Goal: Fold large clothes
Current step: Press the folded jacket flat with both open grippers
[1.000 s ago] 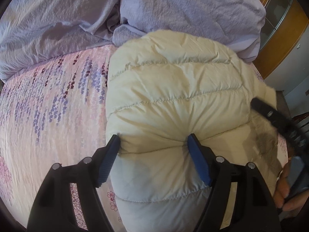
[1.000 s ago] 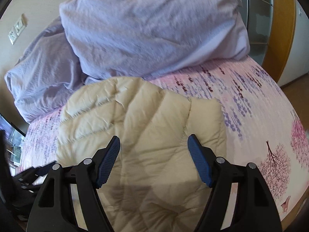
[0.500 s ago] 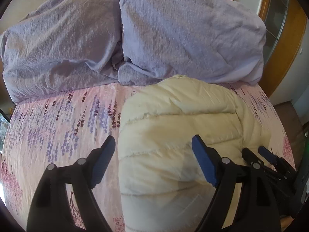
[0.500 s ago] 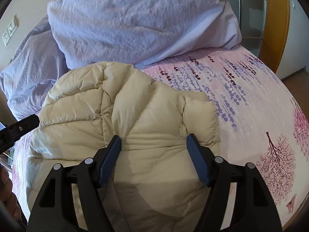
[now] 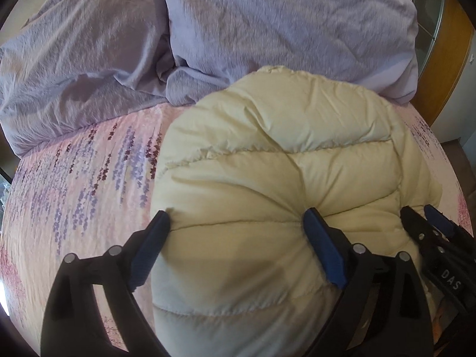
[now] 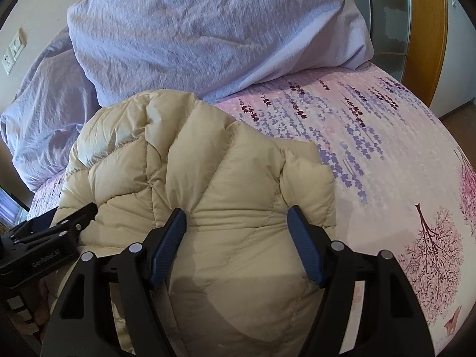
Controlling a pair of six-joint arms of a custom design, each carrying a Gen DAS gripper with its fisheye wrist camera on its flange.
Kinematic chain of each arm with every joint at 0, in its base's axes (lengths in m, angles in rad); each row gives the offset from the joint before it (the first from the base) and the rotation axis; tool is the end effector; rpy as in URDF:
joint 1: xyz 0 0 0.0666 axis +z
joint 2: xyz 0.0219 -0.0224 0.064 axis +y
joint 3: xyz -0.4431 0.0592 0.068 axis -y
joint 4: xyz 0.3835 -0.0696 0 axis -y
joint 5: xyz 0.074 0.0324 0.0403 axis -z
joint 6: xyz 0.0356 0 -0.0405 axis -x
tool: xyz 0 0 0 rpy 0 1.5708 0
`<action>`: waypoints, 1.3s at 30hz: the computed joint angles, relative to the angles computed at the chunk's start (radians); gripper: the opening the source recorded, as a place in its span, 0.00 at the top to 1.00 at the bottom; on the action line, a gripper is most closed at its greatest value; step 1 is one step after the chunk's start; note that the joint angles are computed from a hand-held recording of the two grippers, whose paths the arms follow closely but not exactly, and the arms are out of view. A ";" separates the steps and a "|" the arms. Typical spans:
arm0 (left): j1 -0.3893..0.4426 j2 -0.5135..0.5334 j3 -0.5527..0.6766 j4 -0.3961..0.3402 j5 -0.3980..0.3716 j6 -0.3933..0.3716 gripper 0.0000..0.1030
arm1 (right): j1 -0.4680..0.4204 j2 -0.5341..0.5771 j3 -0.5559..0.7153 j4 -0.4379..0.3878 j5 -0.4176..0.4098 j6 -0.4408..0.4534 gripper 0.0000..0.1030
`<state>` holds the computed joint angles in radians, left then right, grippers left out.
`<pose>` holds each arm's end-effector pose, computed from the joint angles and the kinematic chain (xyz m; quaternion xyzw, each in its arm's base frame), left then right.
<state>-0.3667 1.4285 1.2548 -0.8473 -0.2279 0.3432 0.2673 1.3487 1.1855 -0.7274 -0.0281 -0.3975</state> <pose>0.4328 -0.1580 0.4198 -0.0196 0.9565 0.0089 0.2909 0.4221 0.1162 0.4302 0.0566 0.9409 0.1214 0.3110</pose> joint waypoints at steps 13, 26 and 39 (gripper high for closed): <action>0.004 0.014 -0.019 0.023 -0.013 0.018 0.03 | 0.012 -0.008 -0.040 0.075 0.025 0.002 0.27; 0.010 0.024 -0.033 0.057 -0.012 0.018 0.02 | 0.019 -0.010 -0.063 0.123 0.047 0.008 0.24; -0.002 0.024 -0.045 0.083 -0.035 0.024 0.02 | 0.028 -0.010 -0.074 0.150 0.071 0.014 0.21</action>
<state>-0.3692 1.4528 1.2097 -0.7641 -0.2627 0.3673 0.2951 1.3387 1.1117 -0.5772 0.0428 -0.3835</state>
